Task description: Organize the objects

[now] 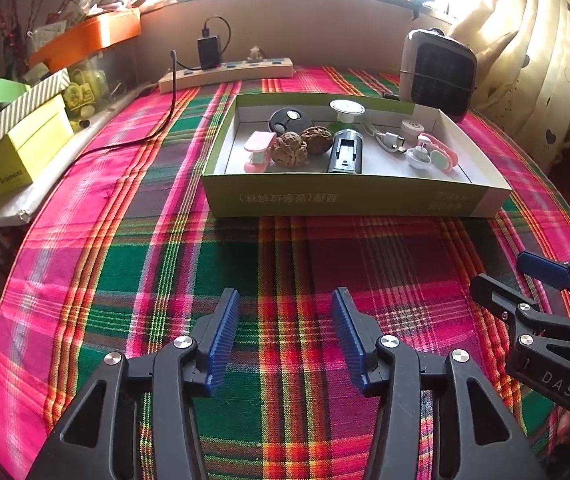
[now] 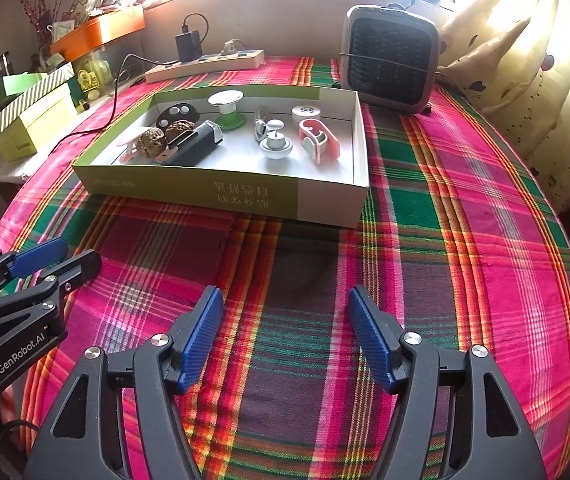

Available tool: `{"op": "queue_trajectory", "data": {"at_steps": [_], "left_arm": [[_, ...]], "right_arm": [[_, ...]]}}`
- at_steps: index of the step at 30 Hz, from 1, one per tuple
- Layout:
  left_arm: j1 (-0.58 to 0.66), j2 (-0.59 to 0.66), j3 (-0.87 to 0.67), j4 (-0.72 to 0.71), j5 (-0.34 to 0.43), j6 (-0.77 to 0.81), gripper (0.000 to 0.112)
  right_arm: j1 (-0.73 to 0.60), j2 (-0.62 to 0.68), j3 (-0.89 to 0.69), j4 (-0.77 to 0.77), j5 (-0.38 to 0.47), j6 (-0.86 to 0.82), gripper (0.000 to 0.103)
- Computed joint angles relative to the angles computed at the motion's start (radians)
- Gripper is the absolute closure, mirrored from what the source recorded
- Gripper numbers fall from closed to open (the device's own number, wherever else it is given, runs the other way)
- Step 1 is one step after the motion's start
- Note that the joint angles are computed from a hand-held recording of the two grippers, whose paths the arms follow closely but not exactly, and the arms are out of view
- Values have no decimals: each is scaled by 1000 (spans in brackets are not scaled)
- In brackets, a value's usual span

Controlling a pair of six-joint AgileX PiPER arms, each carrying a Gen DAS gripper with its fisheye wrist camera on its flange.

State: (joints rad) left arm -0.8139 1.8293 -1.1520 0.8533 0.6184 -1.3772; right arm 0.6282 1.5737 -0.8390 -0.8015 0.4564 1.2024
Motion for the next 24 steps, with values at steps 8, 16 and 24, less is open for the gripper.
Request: {"op": "queue_trajectory", "data": {"at_steps": [8,16,24], "left_arm": [[0,-1,2,0,-3,-1,64],[-2,1,0,-1,-2,-3,64],[-1,-1,1,-1,-3,-2,64]], "right_arm": [[-2,2,-4,5,11,0,32],[-3,3,-5,6,12,-2,31],[-4,3,-5,7,11,-3,31]]}}
